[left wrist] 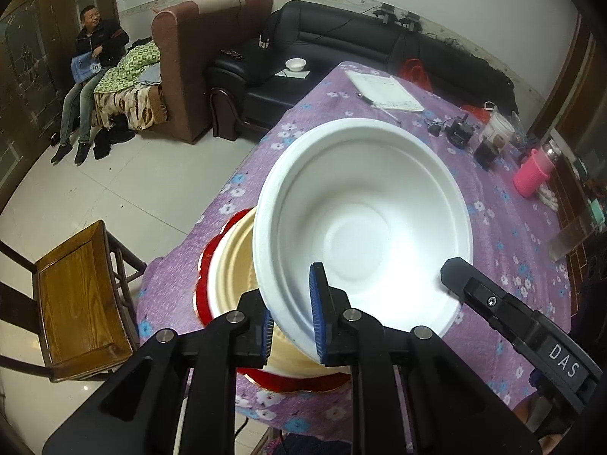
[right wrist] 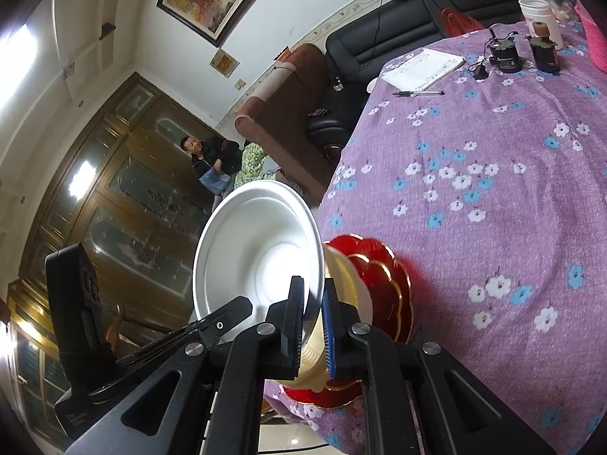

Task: Organize plates and bowls
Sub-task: 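Lift and carry the white paper bowl with both grippers over the stack, then lower the white paper bowl into the beige bowl and open both grippers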

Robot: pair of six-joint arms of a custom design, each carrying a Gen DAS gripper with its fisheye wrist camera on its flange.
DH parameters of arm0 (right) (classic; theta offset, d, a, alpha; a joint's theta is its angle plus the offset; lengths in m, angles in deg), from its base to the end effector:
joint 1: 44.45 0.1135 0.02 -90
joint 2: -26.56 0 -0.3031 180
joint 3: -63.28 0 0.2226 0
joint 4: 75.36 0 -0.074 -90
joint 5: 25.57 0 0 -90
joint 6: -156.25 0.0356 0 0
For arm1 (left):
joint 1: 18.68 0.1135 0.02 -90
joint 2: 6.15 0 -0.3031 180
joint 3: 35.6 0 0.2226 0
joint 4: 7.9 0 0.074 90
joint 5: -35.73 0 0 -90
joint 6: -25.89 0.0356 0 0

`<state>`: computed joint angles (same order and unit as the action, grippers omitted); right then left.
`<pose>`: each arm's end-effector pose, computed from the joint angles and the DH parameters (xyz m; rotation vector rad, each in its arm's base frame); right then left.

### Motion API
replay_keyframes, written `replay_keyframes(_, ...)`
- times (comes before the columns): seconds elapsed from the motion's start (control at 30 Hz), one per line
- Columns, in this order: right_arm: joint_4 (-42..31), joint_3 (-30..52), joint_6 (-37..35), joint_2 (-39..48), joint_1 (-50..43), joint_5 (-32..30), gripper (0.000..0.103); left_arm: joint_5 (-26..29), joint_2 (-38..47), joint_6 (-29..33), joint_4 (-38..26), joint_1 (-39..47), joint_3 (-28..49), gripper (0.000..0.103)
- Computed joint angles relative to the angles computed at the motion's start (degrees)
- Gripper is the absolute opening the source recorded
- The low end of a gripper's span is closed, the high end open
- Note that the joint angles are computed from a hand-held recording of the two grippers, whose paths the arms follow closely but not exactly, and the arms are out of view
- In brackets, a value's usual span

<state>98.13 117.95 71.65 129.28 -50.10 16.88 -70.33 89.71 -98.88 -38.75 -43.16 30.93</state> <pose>0.2935 -0.0026 0.1637 -0.1025 2.3589 1.0283 0.2760 -0.1149 0.2121 -0.3247 2.5361 -0.0230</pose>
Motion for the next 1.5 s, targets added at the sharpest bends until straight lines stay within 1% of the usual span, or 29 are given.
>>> replay_keyframes(0.27, 3.79, -2.94, 0.37, 1.14, 2.88, 3.36, 0.009, 1.18, 1.32, 1.51, 1.94, 1.32, -2.88, 0.017)
replay_keyframes(0.37, 5.54, -4.01, 0.71, 1.76, 4.01, 4.83, 0.009, 0.81, 1.84, 1.95, 2.8, 1.72, -3.86, 0.018)
replay_keyframes(0.53, 8.06, -5.11, 1.12, 1.72, 5.53, 7.29, 0.009, -1.95, 2.65, 2.52, 3.44, 0.68, -4.35, 0.02)
replay_keyframes(0.77, 9.19, -5.29, 1.24, 1.92, 6.89, 9.08, 0.009, -7.59, 2.1, 3.8, 5.85, -1.25, -6.38, 0.023)
replay_keyframes(0.9, 12.08, -7.0, 1.44, 0.75, 8.58, 12.04, 0.01, -10.13, 1.71, 4.45, 7.68, -1.97, -7.77, 0.023)
replay_keyframes(0.97, 14.3, -8.38, 1.63, -0.31, 9.78, 14.7, 0.011, -12.47, 1.26, 4.69, 8.5, -2.25, -8.58, 0.023)
replay_keyframes(1.07, 16.19, -9.45, 1.72, -1.41, 10.8, 17.56, 0.013, -13.22, 0.07, 5.37, 10.45, -1.36, -10.19, 0.023)
replay_keyframes(1.27, 16.8, -9.33, 2.16, -1.14, 11.24, 19.14, 0.013, -16.42, -1.09, 6.1, 12.79, -1.63, -12.25, 0.023)
replay_keyframes(1.5, 17.67, -9.77, 2.41, -1.95, 11.3, 19.24, 0.013, -18.5, -2.98, 6.27, 12.98, -2.63, -13.2, 0.023)
